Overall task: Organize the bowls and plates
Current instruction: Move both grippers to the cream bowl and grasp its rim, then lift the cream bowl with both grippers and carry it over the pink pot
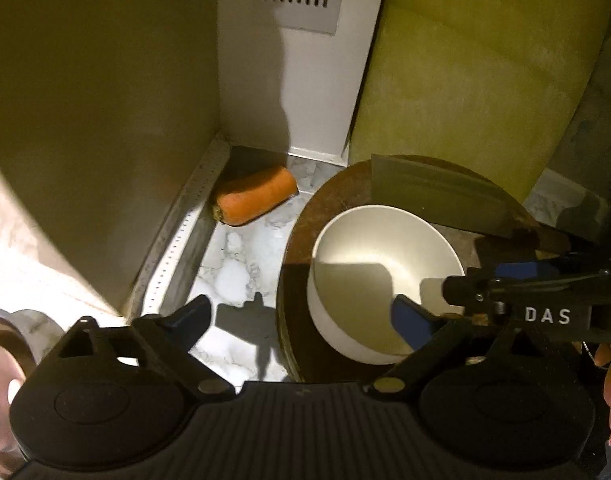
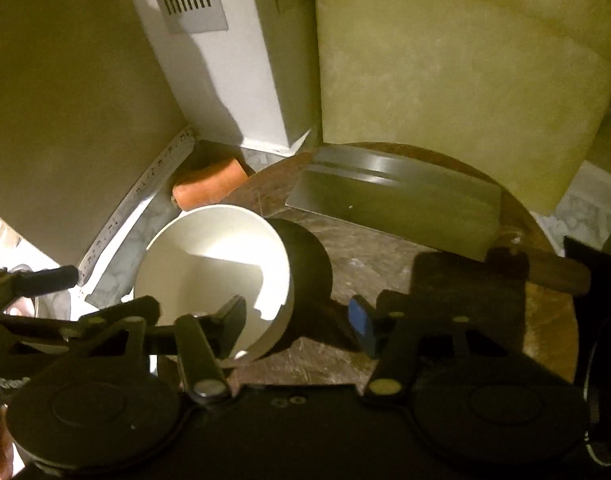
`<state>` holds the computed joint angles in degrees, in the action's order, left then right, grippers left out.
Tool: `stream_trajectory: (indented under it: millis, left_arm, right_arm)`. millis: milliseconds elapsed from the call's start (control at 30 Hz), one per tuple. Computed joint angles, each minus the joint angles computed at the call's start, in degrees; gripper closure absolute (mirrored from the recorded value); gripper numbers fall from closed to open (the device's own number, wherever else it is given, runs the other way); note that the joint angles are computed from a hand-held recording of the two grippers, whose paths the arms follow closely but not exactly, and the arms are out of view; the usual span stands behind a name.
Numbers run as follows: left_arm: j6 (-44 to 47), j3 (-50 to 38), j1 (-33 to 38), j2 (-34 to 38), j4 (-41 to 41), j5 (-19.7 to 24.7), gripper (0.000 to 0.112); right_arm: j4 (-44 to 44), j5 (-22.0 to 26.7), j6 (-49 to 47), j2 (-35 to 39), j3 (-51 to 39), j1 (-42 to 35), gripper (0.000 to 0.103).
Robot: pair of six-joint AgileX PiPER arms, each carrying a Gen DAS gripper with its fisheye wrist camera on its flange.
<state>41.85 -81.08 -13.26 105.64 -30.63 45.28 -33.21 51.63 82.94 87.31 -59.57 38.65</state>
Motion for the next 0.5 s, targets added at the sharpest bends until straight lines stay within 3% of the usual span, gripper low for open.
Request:
stream_trajectory:
  millis: [233,400,500]
  left_arm:
    - [-2.5,-3.9,-1.4,3.6,2.2,2.3,0.054]
    - [-3.8,-5.9,-1.9,5.4,3.0,3.1,0.075]
    - [-4.5,-6.8,-2.0,6.3,3.1,4.0,0.085]
  right_arm:
    - [0.5,-0.8,-1.6,2.9,-1.6,-1.3,0.083]
    - [0.4,-1.1,-2.7,3.7,-2.4,-1.5,0.098]
    - [-0.1,-0.1,-3.0,4.7,-3.4,-0.9,0.098]
